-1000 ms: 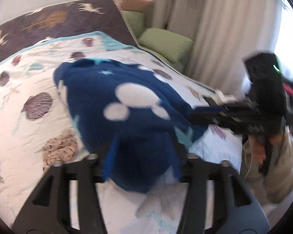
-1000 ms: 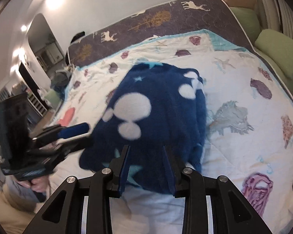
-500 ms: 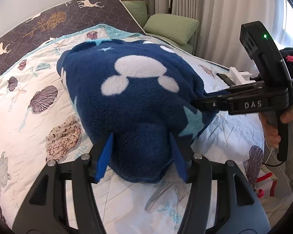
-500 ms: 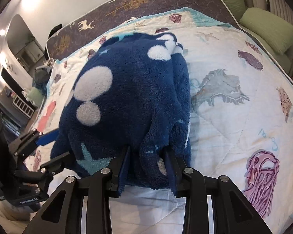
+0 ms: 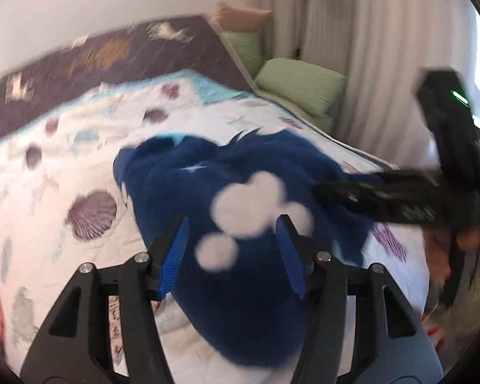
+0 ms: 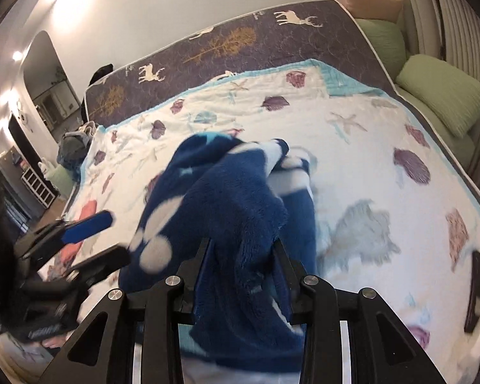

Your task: Fold small clothes

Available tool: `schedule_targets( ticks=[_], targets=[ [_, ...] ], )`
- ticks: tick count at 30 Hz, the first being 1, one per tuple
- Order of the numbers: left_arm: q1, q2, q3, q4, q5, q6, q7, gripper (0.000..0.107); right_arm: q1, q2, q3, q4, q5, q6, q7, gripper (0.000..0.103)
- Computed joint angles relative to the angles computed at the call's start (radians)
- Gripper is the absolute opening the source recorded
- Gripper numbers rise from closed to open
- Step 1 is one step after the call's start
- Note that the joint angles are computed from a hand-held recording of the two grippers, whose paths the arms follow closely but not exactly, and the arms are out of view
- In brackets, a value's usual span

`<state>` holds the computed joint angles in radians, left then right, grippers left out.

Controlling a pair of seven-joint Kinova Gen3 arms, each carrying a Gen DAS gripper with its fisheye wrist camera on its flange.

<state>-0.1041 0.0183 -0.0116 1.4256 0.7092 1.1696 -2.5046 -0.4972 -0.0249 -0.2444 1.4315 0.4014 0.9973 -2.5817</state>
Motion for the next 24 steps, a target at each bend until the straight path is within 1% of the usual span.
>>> schedule_targets(
  ticks=[2, 3, 4, 5, 6, 7, 9, 12, 13, 14, 15, 16, 17, 18, 19, 20, 21, 22, 23, 24],
  targets=[
    [0.049, 0.085, -0.025, -0.054, -0.05, -0.001, 0.081, 0.06, 0.018, 0.027, 0.023, -0.008, -0.057, -0.027, 0.037, 0.036],
    [0.057, 0.119, -0.033, -0.073, -0.055, 0.022, 0.112, 0.063, 0.024, 0.038, 0.033, -0.007, -0.086, -0.032, 0.051, 0.036],
    [0.046, 0.141, -0.028, -0.074, -0.043, 0.039, 0.127, 0.064, 0.03, 0.053, 0.042, -0.015, -0.117, -0.02, 0.064, 0.036],
    [0.016, 0.144, -0.006, -0.062, -0.022, 0.039, 0.125, 0.065, 0.038, 0.064, 0.054, -0.01, -0.157, -0.013, 0.076, 0.036],
    [-0.017, 0.131, 0.031, -0.041, -0.018, 0.023, 0.107, 0.065, 0.044, 0.058, 0.059, 0.004, -0.182, -0.022, 0.09, 0.036],
    [-0.032, 0.118, 0.052, -0.022, -0.022, 0.003, 0.078, 0.065, 0.051, 0.043, 0.064, 0.028, -0.209, -0.038, 0.115, 0.036],
    [-0.028, 0.108, 0.055, -0.016, -0.033, -0.008, 0.059, 0.065, 0.061, 0.018, 0.064, 0.049, -0.235, -0.029, 0.147, 0.036],
    [-0.026, 0.109, 0.056, -0.015, -0.033, -0.008, 0.05, 0.065, 0.051, -0.024, 0.1, 0.078, -0.318, -0.001, 0.209, 0.036],
    [-0.025, 0.111, 0.056, -0.016, -0.032, -0.011, 0.047, 0.065, 0.064, -0.034, 0.086, 0.083, -0.32, 0.009, 0.207, 0.036],
    [-0.024, 0.111, 0.057, -0.014, -0.031, -0.016, 0.043, 0.065, 0.093, -0.054, 0.054, 0.092, -0.305, 0.016, 0.199, 0.037],
    [-0.018, 0.107, 0.059, -0.012, -0.037, -0.029, 0.044, 0.065, 0.104, -0.064, 0.031, 0.095, -0.274, 0.016, 0.179, 0.037],
    [-0.012, 0.1, 0.061, -0.01, -0.047, -0.04, 0.046, 0.065, 0.104, -0.074, 0.026, 0.1, -0.249, 0.005, 0.174, 0.037],
    [-0.007, 0.093, 0.062, -0.002, -0.053, -0.052, 0.04, 0.065, 0.11, -0.085, 0.014, 0.104, -0.214, -0.022, 0.169, 0.041],
    [0.001, 0.085, 0.063, 0.005, -0.062, -0.069, 0.033, 0.065, 0.101, -0.09, 0.021, 0.112, -0.195, -0.048, 0.167, 0.051],
    [0.005, 0.08, 0.063, 0.01, -0.067, -0.08, 0.026, 0.065, 0.11, -0.092, 0.018, 0.118, -0.191, -0.075, 0.178, 0.058],
    [0.009, 0.076, 0.061, 0.013, -0.071, -0.086, 0.021, 0.065, 0.137, -0.09, 0.005, 0.126, -0.2, -0.109, 0.204, 0.072],
    [0.008, 0.076, 0.058, 0.012, -0.069, -0.083, 0.018, 0.065, 0.154, -0.082, 0.006, 0.133, -0.222, -0.142, 0.237, 0.077],
    [0.006, 0.079, 0.055, 0.009, -0.064, -0.076, 0.019, 0.065, 0.155, -0.069, 0.026, 0.138, -0.257, -0.166, 0.271, 0.077],
    [0.001, 0.086, 0.052, 0.001, -0.057, -0.063, 0.022, 0.065, 0.137, -0.059, 0.061, 0.142, -0.298, -0.18, 0.302, 0.076],
    [-0.001, 0.091, 0.051, -0.006, -0.056, -0.055, 0.028, 0.065, 0.1, -0.042, 0.107, 0.14, -0.338, -0.186, 0.321, 0.058]
  ],
)
